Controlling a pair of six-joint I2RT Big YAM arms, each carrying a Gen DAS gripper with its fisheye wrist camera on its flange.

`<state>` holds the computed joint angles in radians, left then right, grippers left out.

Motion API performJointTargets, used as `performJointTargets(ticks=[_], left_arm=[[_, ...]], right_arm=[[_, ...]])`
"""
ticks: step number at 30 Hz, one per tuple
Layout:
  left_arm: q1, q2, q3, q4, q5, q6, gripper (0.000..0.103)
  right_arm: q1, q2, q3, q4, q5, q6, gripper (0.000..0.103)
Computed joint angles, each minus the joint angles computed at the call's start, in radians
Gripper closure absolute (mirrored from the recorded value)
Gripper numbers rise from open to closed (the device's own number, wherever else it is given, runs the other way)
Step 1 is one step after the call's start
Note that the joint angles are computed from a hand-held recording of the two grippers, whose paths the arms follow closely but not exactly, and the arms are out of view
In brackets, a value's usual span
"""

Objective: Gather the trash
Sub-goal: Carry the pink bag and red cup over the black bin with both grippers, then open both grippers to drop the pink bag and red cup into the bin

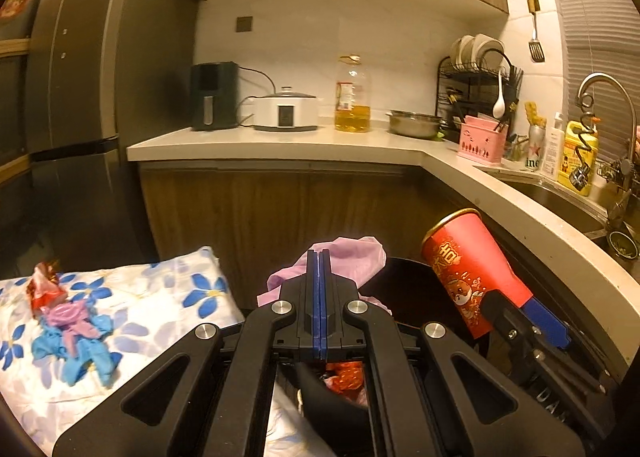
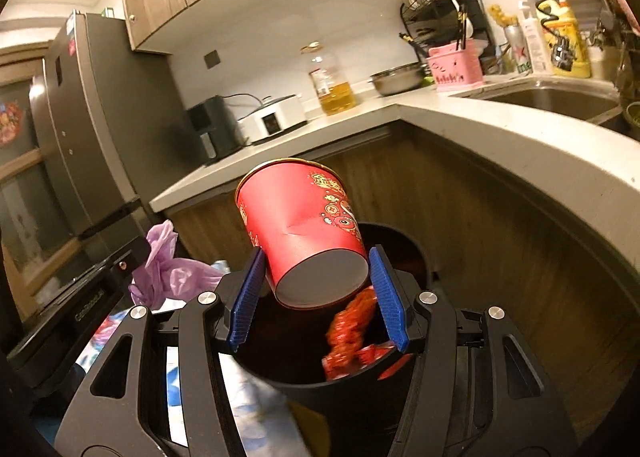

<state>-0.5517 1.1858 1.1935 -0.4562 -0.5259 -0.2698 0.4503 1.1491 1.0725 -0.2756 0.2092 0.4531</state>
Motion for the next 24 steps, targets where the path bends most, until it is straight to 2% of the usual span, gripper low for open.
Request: performJointTargets(ticks=[18, 20, 22, 24], left_arm=[[0.019, 0.086, 0.047, -0.009, 0.048, 0.021, 0.103], [0.019, 0.092, 0.052, -0.010, 0.048, 0.025, 0.103], [0.021, 0.097, 0.056, -0.018, 0.052, 0.028, 0.103], [0.018, 0.104, 0.061, -0.025, 0.045, 0.033, 0.099]], right_arm=[[-0.015, 0.076, 0.051, -0.008, 0.036, -0.080, 0.048], [-0.015, 0.084, 0.060, -0.019, 0.043, -0.074, 0.045], [-0.019, 0.088, 0.065, -0.028, 0.055, -0.065, 0.038], [-0.023, 0.081, 0.059, -0.029, 0.075, -0.057, 0.037]])
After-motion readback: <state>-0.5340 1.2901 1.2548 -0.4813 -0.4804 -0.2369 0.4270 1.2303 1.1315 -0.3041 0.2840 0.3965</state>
